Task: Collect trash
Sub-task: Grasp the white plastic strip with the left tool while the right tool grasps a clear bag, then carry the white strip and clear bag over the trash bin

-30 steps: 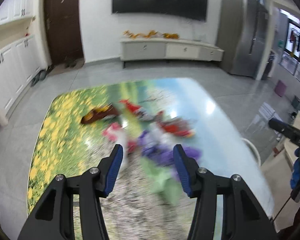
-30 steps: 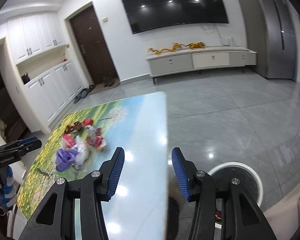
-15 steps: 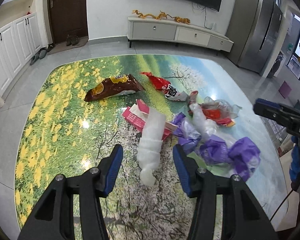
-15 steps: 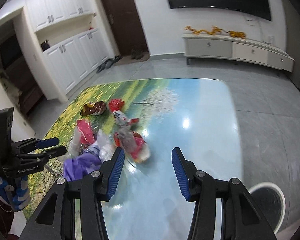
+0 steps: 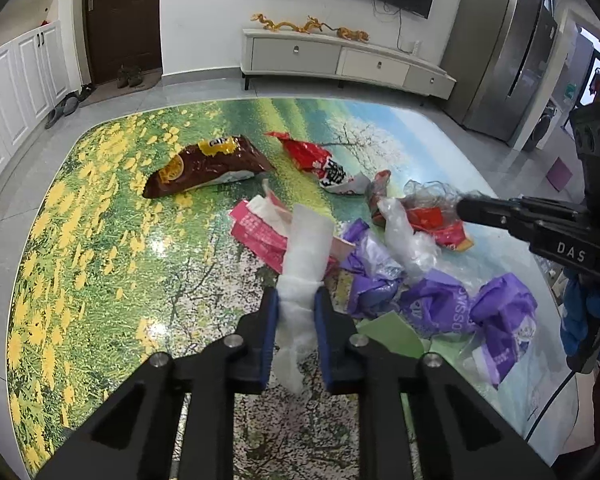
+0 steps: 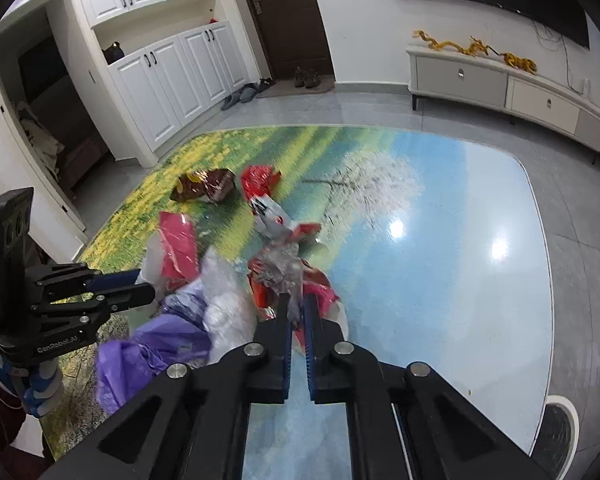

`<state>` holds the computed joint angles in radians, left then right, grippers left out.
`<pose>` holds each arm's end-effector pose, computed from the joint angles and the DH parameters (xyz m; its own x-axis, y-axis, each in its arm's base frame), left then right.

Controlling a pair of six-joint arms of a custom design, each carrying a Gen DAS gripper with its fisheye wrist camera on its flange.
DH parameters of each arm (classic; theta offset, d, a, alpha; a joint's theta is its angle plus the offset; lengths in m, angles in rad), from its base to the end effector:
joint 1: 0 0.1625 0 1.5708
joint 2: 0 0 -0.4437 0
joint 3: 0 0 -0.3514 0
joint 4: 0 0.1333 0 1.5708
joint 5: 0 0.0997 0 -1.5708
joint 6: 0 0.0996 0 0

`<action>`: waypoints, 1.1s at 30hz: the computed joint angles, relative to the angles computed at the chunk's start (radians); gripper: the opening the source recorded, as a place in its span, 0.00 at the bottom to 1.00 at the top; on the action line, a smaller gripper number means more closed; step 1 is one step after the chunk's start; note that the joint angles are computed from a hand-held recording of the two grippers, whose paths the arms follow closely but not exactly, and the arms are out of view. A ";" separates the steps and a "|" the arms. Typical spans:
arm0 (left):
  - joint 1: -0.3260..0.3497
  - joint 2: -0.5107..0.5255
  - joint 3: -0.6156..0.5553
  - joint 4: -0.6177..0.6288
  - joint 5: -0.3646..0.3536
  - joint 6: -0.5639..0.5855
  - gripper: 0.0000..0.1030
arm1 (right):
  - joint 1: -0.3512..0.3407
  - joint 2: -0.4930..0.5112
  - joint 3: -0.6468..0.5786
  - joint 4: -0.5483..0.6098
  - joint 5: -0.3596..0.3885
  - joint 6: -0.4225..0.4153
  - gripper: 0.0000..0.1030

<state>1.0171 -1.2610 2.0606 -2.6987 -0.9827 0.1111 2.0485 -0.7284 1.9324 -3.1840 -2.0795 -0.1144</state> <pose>-0.1032 -0.5255 0.2868 -0.7416 0.3729 -0.5577 0.5836 0.7686 -0.2622 0.3434 -0.4789 0.0897 -0.8109 -0.3209 0.4893 -0.5177 0.7832 -0.3443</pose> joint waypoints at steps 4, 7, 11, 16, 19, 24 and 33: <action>-0.007 -0.025 0.008 -0.006 -0.011 -0.019 0.15 | 0.022 -0.003 -0.017 -0.020 0.006 -0.032 0.03; -0.018 -0.045 0.014 -0.008 -0.012 -0.027 0.15 | 0.042 -0.008 -0.030 -0.034 0.009 -0.050 0.03; -0.039 -0.080 0.023 -0.008 -0.014 -0.036 0.15 | 0.071 -0.022 -0.036 -0.057 0.010 -0.066 0.03; -0.084 -0.126 0.038 -0.001 -0.012 -0.047 0.14 | 0.107 -0.051 -0.009 -0.097 -0.005 -0.067 0.03; -0.110 -0.139 0.043 0.001 -0.011 -0.052 0.14 | 0.125 -0.077 0.022 -0.129 -0.023 -0.065 0.03; -0.163 -0.141 0.048 0.011 -0.030 -0.075 0.14 | 0.146 -0.139 0.090 -0.191 -0.068 -0.059 0.03; -0.280 -0.022 0.028 0.014 -0.142 -0.089 0.14 | 0.143 -0.293 0.275 -0.317 -0.194 -0.021 0.03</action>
